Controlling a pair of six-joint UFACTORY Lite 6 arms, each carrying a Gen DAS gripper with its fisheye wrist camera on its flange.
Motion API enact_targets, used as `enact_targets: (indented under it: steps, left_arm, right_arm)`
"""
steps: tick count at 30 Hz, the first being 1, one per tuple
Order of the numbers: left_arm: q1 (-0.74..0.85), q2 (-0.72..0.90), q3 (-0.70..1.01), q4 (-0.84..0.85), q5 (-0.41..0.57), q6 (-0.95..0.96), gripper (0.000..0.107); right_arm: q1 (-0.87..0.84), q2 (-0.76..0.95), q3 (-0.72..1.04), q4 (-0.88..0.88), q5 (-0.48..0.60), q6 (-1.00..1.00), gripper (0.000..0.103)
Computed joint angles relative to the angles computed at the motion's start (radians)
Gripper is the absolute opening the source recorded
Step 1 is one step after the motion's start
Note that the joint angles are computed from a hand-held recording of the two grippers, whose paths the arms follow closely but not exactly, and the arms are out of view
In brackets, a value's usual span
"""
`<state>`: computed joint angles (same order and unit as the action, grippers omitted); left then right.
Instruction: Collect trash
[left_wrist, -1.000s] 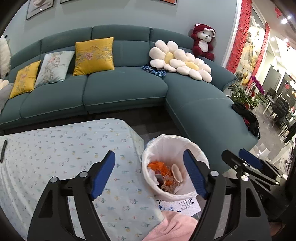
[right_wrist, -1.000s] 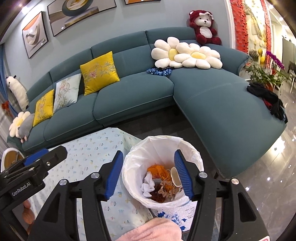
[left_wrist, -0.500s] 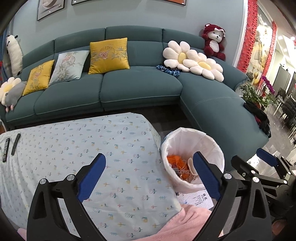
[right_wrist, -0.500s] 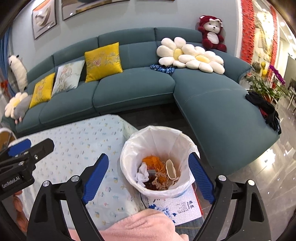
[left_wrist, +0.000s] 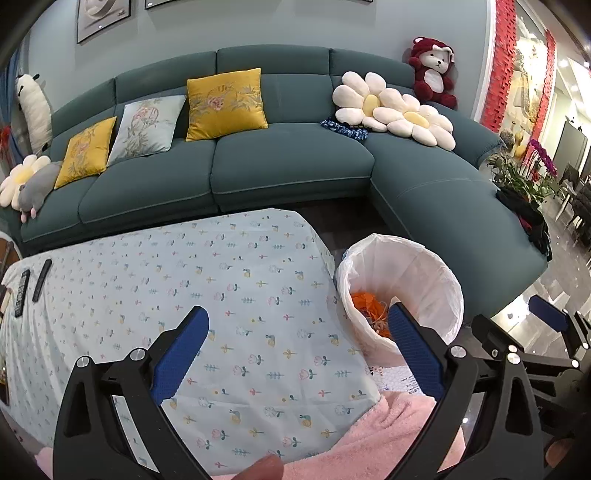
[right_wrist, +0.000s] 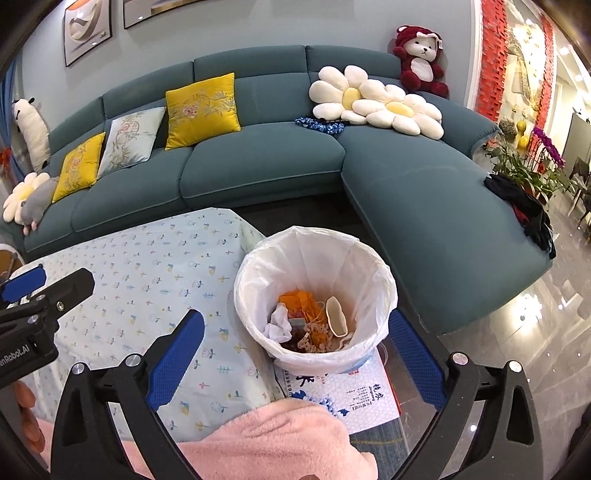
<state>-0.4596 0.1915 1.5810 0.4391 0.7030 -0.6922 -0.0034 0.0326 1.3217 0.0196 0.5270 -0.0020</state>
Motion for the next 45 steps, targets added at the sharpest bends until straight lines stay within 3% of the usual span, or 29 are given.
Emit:
enact_targets:
  steps: [19,45]
  left_arm:
    - [-0.037,-0.018,-0.052,0.064,0.014,-0.116,0.093]
    - [-0.064,-0.013,-0.073,0.069,0.025,-0.127,0.093]
  right_arm:
    - [-0.003,-0.048,-0.092,-0.045,-0.043,0.040,0.096]
    - [-0.016,-0.075,-0.149,-0.032,-0.052,0.024,0.096]
